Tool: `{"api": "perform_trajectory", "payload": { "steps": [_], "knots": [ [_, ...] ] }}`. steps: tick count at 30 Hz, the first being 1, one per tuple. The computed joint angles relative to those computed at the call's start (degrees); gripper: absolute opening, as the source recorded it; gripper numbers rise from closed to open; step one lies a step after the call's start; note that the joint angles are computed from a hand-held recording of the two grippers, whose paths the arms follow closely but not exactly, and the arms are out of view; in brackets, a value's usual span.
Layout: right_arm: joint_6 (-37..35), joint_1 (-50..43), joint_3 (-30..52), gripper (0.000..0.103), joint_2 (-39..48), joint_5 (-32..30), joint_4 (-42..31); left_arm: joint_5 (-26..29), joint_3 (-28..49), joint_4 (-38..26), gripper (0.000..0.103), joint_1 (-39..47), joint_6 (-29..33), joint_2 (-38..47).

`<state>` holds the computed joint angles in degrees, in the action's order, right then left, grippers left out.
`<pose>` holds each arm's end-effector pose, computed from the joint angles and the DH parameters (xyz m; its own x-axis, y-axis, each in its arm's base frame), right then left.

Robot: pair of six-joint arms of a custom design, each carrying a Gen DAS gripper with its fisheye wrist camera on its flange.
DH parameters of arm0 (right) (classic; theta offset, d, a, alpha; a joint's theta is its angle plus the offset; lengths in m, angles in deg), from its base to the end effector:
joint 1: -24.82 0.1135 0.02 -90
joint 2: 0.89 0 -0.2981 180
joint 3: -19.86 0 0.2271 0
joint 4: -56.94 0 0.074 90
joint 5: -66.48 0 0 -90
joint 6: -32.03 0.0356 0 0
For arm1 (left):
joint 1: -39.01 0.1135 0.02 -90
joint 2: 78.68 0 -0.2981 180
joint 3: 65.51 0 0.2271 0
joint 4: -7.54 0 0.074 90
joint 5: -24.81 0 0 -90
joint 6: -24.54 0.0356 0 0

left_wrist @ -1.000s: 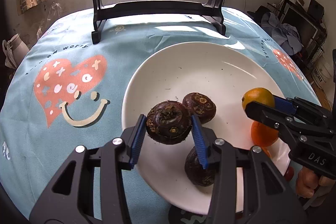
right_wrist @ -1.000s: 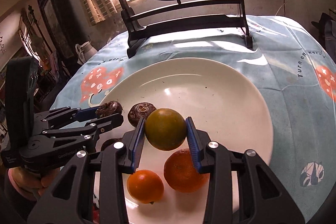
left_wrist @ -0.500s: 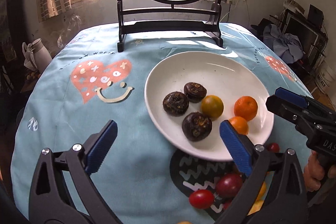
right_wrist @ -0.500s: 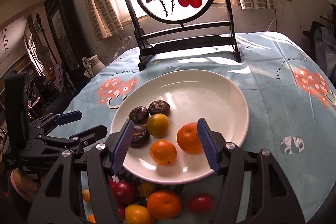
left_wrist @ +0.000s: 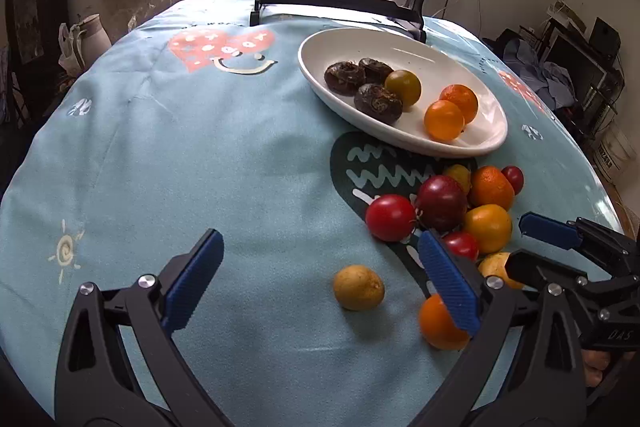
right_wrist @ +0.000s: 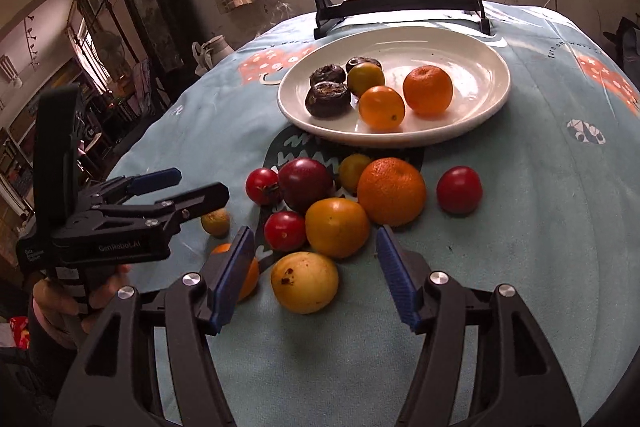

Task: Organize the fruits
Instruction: 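Grasp the yellow spotted fruit with the right tool while the left tool grasps an orange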

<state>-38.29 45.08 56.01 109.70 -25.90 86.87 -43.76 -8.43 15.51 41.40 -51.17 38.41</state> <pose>0.2471 0.0928 0.0970 -0.7451 0.0836 -0.6617 -0.1305 0.9547 0.2676 0.3354 0.0010 0.0977 -0.7175 0.2000 -0.6672 0.3744 0.9185 -0.1273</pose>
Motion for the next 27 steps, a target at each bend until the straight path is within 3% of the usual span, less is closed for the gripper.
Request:
{"api": "perform_trajectory", "payload": {
  "steps": [21, 27],
  "knots": [
    [0.0, 0.1, 1.1, 0.064, 1.8, -3.3, -2.9, 1.5, -0.3, 0.3, 0.1, 0.3, 0.2, -0.6],
    [-0.3, -0.3, 2.0, 0.058, 2.4, -4.5, -4.0, 1.4, -0.3, 0.3, 0.1, 0.4, 0.2, -0.6]
  ]
}}
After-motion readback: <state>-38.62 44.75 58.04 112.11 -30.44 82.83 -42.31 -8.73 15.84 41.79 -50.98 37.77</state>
